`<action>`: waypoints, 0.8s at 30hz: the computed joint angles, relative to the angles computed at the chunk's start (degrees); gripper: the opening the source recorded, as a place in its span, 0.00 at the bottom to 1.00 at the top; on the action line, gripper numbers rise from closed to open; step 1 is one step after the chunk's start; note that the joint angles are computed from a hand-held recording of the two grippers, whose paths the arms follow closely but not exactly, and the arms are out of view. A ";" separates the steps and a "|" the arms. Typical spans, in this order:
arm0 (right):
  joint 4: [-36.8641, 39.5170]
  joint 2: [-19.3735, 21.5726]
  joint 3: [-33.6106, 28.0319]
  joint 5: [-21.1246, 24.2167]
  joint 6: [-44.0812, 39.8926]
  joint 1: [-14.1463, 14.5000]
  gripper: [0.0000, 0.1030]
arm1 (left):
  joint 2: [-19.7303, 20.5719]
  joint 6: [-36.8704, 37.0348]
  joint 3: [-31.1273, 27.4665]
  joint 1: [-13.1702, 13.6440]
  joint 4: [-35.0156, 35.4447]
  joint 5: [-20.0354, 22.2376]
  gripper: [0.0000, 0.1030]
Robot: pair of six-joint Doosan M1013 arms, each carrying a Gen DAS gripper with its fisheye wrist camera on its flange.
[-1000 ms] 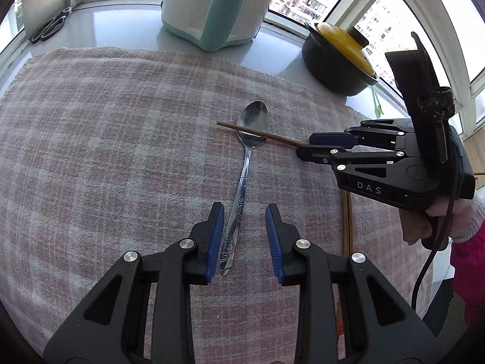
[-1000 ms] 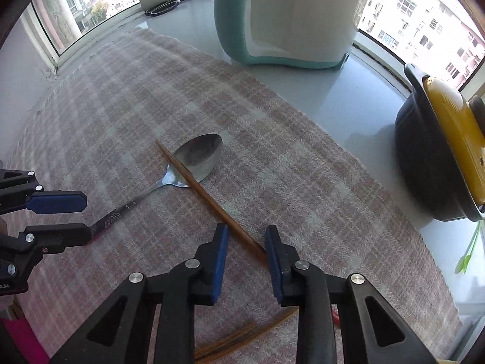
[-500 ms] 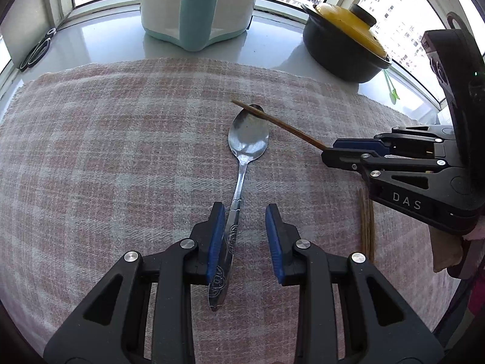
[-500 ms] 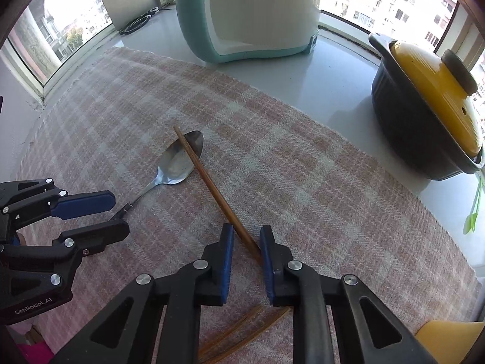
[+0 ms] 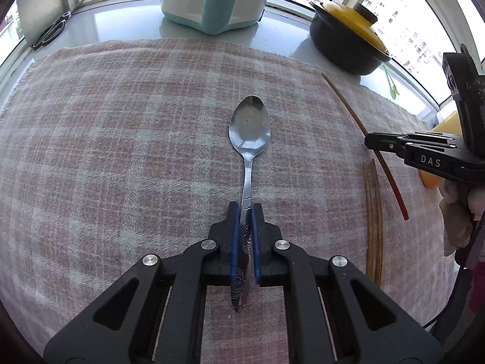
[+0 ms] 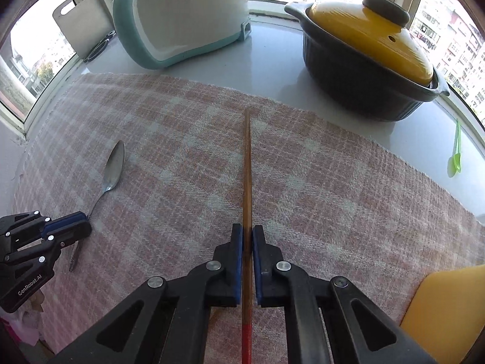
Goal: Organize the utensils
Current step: 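Lift the steel spoon with the left tool while the right tool lifts the chopstick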
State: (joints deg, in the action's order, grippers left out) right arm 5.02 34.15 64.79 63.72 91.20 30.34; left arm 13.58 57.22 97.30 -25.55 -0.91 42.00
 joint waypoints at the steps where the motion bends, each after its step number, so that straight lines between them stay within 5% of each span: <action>1: 0.12 -0.55 0.79 -0.47 0.49 -0.16 0.03 | -0.41 -0.15 0.49 -0.08 -0.34 -0.21 0.06; 24: 4.39 -13.56 20.44 -6.24 0.72 -0.75 0.04 | -7.45 -11.01 8.43 -7.48 3.99 -0.26 0.06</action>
